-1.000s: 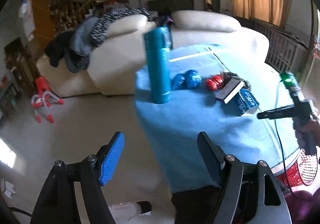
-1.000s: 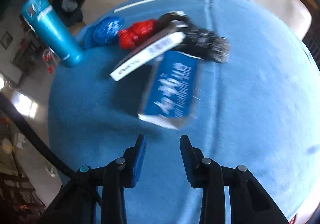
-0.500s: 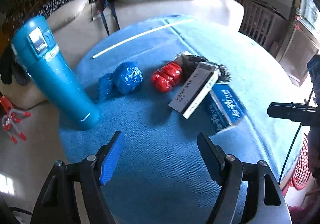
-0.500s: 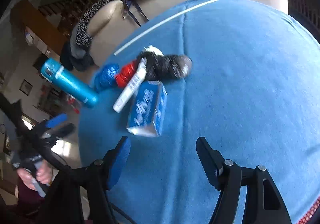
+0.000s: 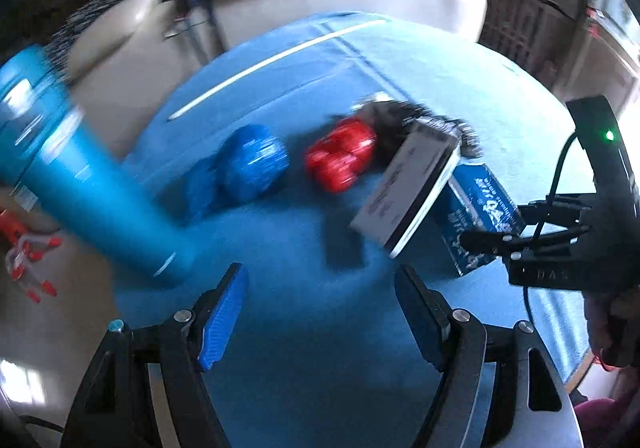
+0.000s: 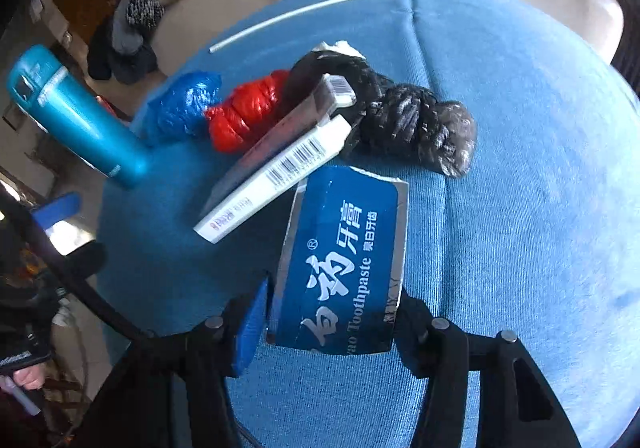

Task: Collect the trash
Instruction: 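Grasp the blue toothpaste box with the right tool while the left grasps the white Plendil box, then carry both boxes to the red wastebasket and open both tools to drop them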

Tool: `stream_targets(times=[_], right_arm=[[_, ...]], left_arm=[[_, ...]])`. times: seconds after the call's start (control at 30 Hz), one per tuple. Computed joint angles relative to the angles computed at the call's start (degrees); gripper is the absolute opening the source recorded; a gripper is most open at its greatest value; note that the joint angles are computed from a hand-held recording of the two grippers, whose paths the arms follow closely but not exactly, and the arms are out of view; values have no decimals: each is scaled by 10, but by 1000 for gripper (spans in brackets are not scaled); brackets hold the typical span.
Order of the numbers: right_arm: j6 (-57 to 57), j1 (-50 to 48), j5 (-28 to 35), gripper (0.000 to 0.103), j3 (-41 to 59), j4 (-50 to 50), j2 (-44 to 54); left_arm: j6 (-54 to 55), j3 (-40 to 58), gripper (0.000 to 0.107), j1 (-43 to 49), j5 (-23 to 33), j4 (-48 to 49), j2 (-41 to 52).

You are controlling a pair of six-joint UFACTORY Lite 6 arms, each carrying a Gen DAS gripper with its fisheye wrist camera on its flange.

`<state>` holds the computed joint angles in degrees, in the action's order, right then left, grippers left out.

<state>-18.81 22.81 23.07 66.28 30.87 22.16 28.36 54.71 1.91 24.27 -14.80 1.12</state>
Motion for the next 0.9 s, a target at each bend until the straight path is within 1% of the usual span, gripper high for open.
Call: stream_targets(times=[0.07,0.17,0.2,0.27,0.33,0.4,0.6,0.67,0.7,0.73,0.77,0.83,0.9], right_arm=[[-12,-19,-7,58,-32,4,-25],[-81,-81,-3,58,-105,52,-81],[-124,-116,8,58,-124,82,-95],[-182,-176,25,58,-169,123,-136],[-199,-220,39,58,-198,126,-168],[-225,-252,56,58,-221,144,-191],[-250,-260,61,58,-257,193,-230],[-240,-237,38,58,-264,212,-229],[-232,-231,29,58,-269,217,-232],[-226,-228,25,58,-275,224,-237],[-231,-230,22,58,-269,234,-228],[-212,-227,12,58,-285,230,-250],[-197,-228,8,58,-303,225,-275]], left_arm=[[48,43,76,-11,12,-49,43],[122,110,77,-29,36,-124,113],[130,133,77,-37,40,-134,140],[124,171,77,-54,42,-123,183],[120,201,77,-67,34,-112,221],[142,233,77,-69,46,-123,257],[217,268,77,-58,74,-163,301],[225,268,77,-57,72,-162,304],[232,264,74,-56,71,-165,303],[246,259,62,-54,74,-173,299],[246,256,55,-55,76,-170,298],[239,248,55,-61,67,-157,292],[261,226,53,-66,57,-175,275]])
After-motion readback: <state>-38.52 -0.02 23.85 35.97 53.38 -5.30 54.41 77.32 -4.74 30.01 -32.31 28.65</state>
